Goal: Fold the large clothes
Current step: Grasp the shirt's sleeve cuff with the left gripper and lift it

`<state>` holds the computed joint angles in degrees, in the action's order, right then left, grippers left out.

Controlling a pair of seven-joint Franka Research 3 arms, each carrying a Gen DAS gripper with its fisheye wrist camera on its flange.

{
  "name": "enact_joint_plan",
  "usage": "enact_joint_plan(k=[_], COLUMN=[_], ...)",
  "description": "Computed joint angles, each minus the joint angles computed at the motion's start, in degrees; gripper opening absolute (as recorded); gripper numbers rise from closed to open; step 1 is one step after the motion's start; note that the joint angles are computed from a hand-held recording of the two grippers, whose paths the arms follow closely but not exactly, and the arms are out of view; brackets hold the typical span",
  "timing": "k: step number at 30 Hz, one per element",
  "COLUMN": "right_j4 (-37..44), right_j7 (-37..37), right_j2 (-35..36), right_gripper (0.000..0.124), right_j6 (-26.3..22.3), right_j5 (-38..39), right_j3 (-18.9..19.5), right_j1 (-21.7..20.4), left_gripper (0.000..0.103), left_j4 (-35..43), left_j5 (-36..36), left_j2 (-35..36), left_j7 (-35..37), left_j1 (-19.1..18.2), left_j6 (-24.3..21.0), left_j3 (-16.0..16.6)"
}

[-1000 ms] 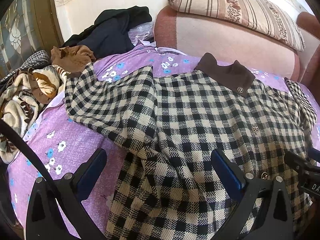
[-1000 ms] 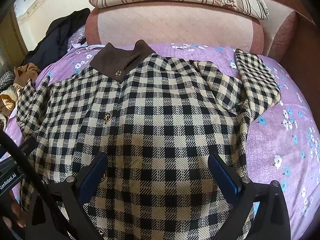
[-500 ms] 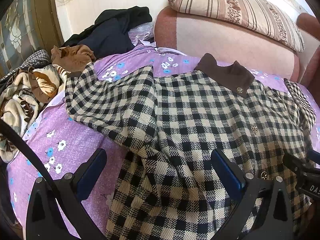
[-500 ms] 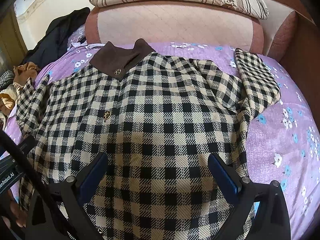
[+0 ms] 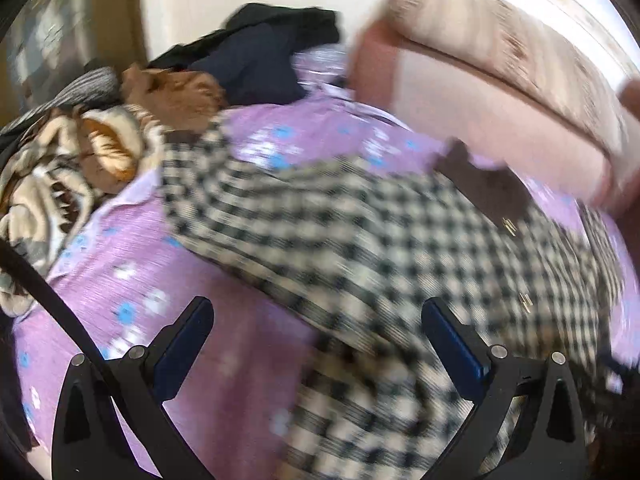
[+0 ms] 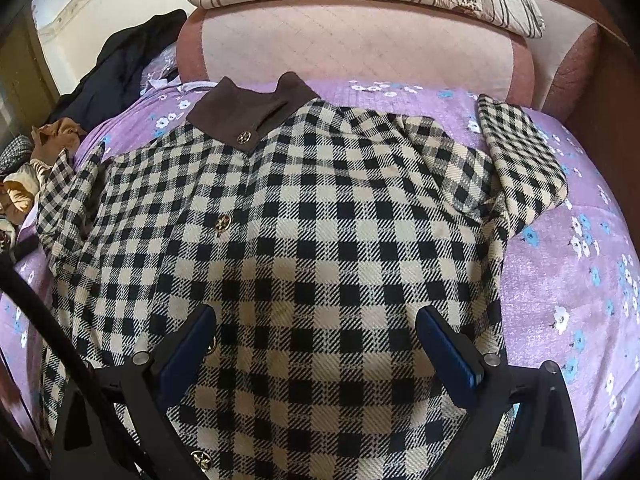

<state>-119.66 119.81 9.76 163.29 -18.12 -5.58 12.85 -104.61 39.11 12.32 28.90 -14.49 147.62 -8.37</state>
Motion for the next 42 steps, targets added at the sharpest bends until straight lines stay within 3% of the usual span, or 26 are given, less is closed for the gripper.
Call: enact_joint_plan(k=[5,8,10,11,12,16,19,23,25,26,27,29,38,42], right_j4=[-0.55,-0.78,-0.67,-0.60,-0.35,0.84,1.76,2.15,2.23,2.28,2.29,2.47,0.89,1.11], right_j7=[-3.84,-5.80,-8.05,-9.21,-11.01,-13.74,-15.26,-15.73,-15.86,-15.96,-16.11,-16.07,-15.88,-15.34], right_j2=[-0.48,-0.62,-0.52,-0.41,-0.16,1.05,1.95,2.41,2.53,2.56,2.59,2.74,1.34,1.48], right_gripper=[0.102,0.102,0.102,0.102,0.102,0.102,0.102,0.102,0.102,0.102,0.102,0.102,0.102,0.102], right_j6=[0.02,-0.17,-0.83,-1.06,-1.46,-2.85,-4.10,-4.82,-4.89,-4.94,-4.95,-5.09,-3.28,-3.82], right_j5=[4.08,5.53,7.50,8.76,10.82,14.13,15.94,15.97,15.92,16.06,16.27,16.40,17.17,17.46], right_j3=[1.41,1.86,2.46,2.80,3.37,3.56,3.59,3.08,2.92,2.90,2.90,2.81,2.92,2.95], right_j1=[-0.73,-0.78,-1.08,-1.26,-1.68,-1.63,-1.51,-0.94,-0.78,-0.78,-0.81,-0.75,-0.66,-0.77], left_gripper=[0.103,0.099,0.077,0.060,0.056,0.055,0.055,0.054,0.037,0.012,0.004,0.004,0.003,0.003], left_j4=[4.34,6.62,9.15,10.68,12.28,18.23,21.64,30.36,33.79,35.06,35.69,32.61,16.56,11.92], left_j5=[-2.20,-6.20,-10.31,-12.49,-14.32,-17.52,-21.55,-23.78,-24.02,-24.16,-24.67,-26.62,-23.42,-26.72], left_j2=[2.55,5.26,7.63,8.94,10.26,15.03,18.24,23.83,26.07,26.83,27.25,25.59,10.45,4.91], left_j7=[-1.71,-1.86,-0.02,1.45,2.97,5.77,9.84,14.37,16.58,17.26,17.95,19.74,18.14,24.30], left_j1=[3.96,7.76,10.21,11.38,12.26,13.46,15.08,13.98,13.33,13.04,13.09,14.37,13.50,14.93], left_j6=[-2.79,0.21,1.50,1.80,1.99,2.65,4.06,-2.20,-4.97,-6.32,-6.86,-3.25,6.03,8.56], left_j3=[3.19,4.29,4.35,4.19,4.00,4.86,3.12,3.13,3.25,3.41,3.26,2.06,4.68,0.85])
